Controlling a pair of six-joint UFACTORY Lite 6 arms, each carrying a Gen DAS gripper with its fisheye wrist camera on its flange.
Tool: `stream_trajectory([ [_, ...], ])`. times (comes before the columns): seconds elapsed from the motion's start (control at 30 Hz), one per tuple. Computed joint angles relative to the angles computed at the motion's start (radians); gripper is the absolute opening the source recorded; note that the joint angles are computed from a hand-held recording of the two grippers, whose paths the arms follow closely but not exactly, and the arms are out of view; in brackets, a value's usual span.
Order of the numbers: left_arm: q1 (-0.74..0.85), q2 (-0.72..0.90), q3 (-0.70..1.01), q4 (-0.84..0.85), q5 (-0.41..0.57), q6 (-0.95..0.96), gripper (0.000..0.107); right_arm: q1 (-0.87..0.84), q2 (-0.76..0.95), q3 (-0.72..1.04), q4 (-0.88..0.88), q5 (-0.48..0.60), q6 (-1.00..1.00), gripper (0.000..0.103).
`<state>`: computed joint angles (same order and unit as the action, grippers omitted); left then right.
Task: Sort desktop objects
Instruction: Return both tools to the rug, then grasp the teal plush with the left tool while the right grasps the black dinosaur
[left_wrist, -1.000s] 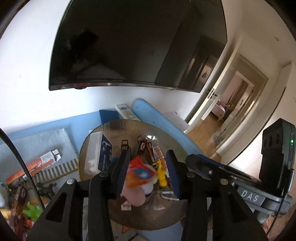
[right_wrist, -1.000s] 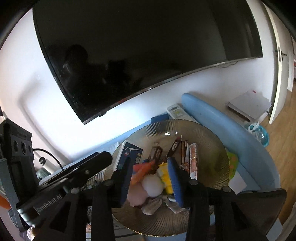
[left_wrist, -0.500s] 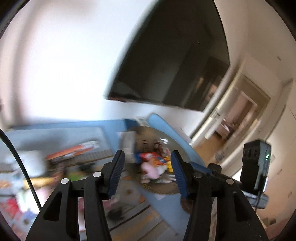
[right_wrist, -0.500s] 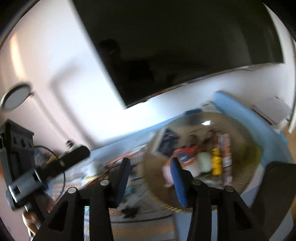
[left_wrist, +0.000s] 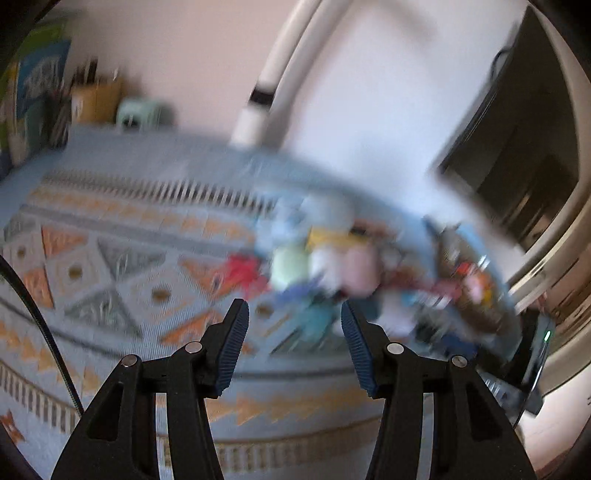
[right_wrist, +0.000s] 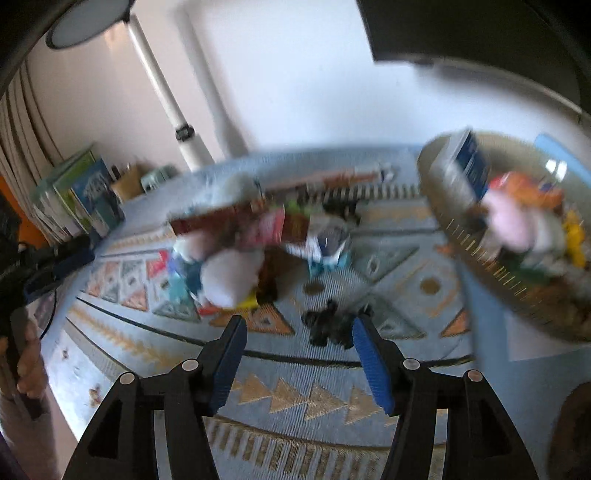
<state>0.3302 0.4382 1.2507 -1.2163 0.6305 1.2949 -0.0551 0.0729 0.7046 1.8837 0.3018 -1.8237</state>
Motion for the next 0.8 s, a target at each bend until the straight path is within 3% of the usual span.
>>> stream_trajectory([
  [0.1,-0.043,0.051,-0.007,-0.002,-0.063,0.054,0.05,-0.014,0.061,-0.005,0.194,0.034,-0.179,0.058],
  [0.4,-0.258,0.145,0.038,0.009,-0.3,0.104,0.05,-0.074,0.049,-0.03,0.218,0.099,-0.185,0.058],
  [0.5,-0.274,0.19,0.067,-0.036,-0.314,0.134,0.05,-0.06,0.044,-0.035,0.239,0.099,-0.211,0.058],
  [0.57,-0.268,0.196,0.058,-0.178,-0.312,0.255,0.049,-0.052,0.042,-0.036,0.257,0.092,-0.23,0.058],
  [0.63,-0.271,0.2,0.059,-0.213,-0.316,0.288,0.036,-0.051,0.043,-0.036,0.269,0.09,-0.239,0.058],
  [0.7,-0.268,0.185,0.034,-0.273,-0.331,0.361,0.031,-0.05,0.05,-0.031,0.278,0.089,-0.24,0.058],
  [0.8,-0.243,0.165,-0.011,-0.379,-0.276,0.463,0.03,-0.039,0.072,-0.012,0.271,0.068,-0.219,0.058],
])
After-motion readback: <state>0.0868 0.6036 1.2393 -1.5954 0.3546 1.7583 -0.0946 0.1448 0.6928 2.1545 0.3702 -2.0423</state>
